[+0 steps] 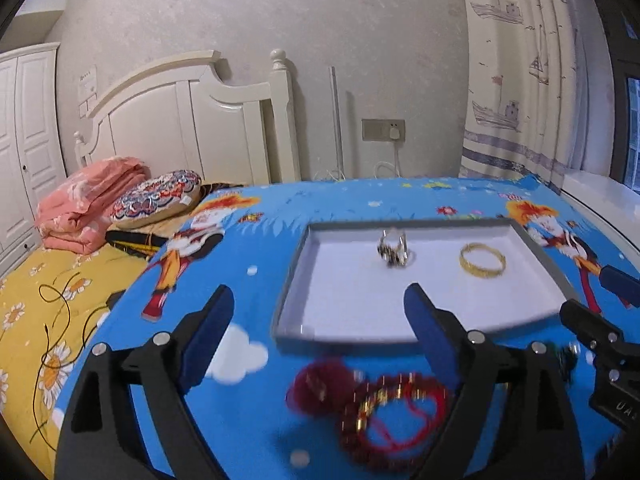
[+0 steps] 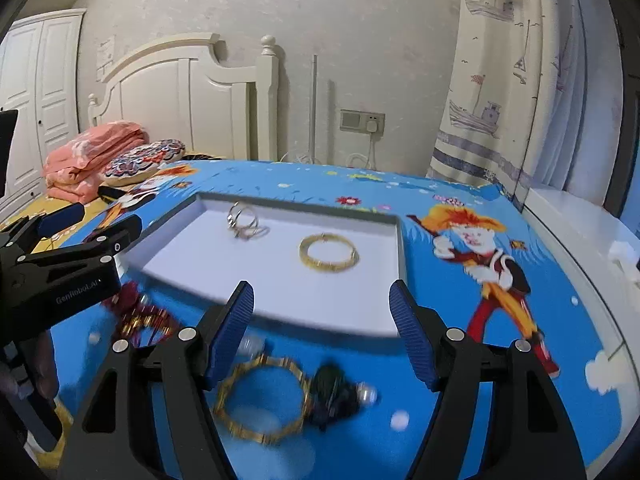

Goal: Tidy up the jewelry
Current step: 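Open both tools and pull them back out of the tray, then grasp the red string bracelet with the left tool while the right tool grasps the green pendant's black cord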

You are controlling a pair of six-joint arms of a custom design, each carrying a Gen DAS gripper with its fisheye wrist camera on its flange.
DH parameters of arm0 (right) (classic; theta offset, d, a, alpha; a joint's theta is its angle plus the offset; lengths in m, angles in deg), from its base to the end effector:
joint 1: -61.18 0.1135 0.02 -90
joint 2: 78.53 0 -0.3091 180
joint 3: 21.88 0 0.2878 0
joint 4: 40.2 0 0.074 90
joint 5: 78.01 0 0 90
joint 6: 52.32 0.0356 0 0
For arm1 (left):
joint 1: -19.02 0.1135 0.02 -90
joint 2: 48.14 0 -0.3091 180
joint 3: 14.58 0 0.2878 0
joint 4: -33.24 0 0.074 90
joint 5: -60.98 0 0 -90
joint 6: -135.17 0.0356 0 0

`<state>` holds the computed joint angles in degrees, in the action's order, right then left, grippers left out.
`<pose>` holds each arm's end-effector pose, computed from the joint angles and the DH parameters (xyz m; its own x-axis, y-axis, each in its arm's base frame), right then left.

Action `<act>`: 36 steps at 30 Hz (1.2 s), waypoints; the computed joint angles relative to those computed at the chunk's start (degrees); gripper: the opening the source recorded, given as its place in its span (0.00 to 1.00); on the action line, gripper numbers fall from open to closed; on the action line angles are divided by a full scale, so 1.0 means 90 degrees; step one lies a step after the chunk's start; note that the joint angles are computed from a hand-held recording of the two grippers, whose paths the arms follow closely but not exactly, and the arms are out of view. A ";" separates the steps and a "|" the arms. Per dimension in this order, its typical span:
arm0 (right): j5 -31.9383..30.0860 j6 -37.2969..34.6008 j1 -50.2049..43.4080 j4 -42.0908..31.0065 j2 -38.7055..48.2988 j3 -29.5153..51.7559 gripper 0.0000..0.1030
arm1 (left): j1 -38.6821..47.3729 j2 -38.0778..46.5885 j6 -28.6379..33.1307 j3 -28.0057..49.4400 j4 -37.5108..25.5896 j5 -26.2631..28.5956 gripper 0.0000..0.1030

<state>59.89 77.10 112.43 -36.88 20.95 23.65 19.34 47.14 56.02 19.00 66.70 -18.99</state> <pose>0.2099 0.2193 0.1100 -0.5187 0.0338 -0.8543 0.1309 0.9906 -0.0403 0.2810 -0.0046 0.1163 -0.4369 0.1829 -0.8807 0.2344 0.9684 0.0849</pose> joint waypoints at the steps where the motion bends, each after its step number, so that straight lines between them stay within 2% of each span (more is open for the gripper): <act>1: 0.0117 0.0162 0.0166 -0.0017 0.0022 -0.0066 0.65 | 0.0095 -0.0023 0.0070 -0.0130 0.0037 0.0142 0.82; 8: 0.0418 0.1108 0.0741 -0.0349 0.0221 -0.0318 0.65 | 0.0414 0.0352 0.0228 -0.0748 0.0691 0.0810 0.82; 13: 0.0452 0.1690 0.0927 -0.0521 0.0414 -0.0434 0.64 | 0.0392 0.0948 0.0330 -0.1095 0.1595 0.0942 0.82; 15: 0.0447 0.1921 0.0965 -0.0548 0.0490 -0.0489 0.64 | 0.0293 0.0991 0.0405 -0.1136 0.1654 0.0903 0.81; 19: 0.0380 0.2112 0.0929 -0.0326 0.0557 -0.0648 0.64 | 0.0111 0.1051 0.0462 -0.1220 0.1902 0.0900 0.74; 26: 0.0463 0.2024 0.0957 -0.0216 0.0606 -0.0645 0.64 | -0.0228 0.1328 0.0366 -0.0861 0.1445 0.0734 0.62; 29: 0.0448 0.2002 0.0927 -0.0148 0.0657 -0.0662 0.64 | -0.0364 0.1595 0.0323 -0.0860 0.1779 0.0579 0.60; 32: 0.0441 0.1997 0.0886 -0.0116 0.0691 -0.0672 0.64 | -0.0371 0.1670 0.0262 -0.0827 0.1822 0.0655 0.54; 33: 0.0431 0.1998 0.0864 -0.0069 0.0693 -0.0694 0.63 | -0.0371 0.1696 0.0271 -0.0840 0.1881 0.0673 0.45; 34: 0.0412 0.1999 0.0836 0.0003 0.0701 -0.0727 0.60 | -0.0334 0.1712 0.0360 -0.0812 0.1823 0.0863 0.31; 36: 0.0355 0.2048 0.0766 0.0068 0.0730 -0.0764 0.56 | -0.0258 0.1634 0.0463 -0.0773 0.1609 0.1217 0.20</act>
<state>63.08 95.53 119.32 -36.27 27.53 16.77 17.02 61.85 60.19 12.04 81.19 -8.03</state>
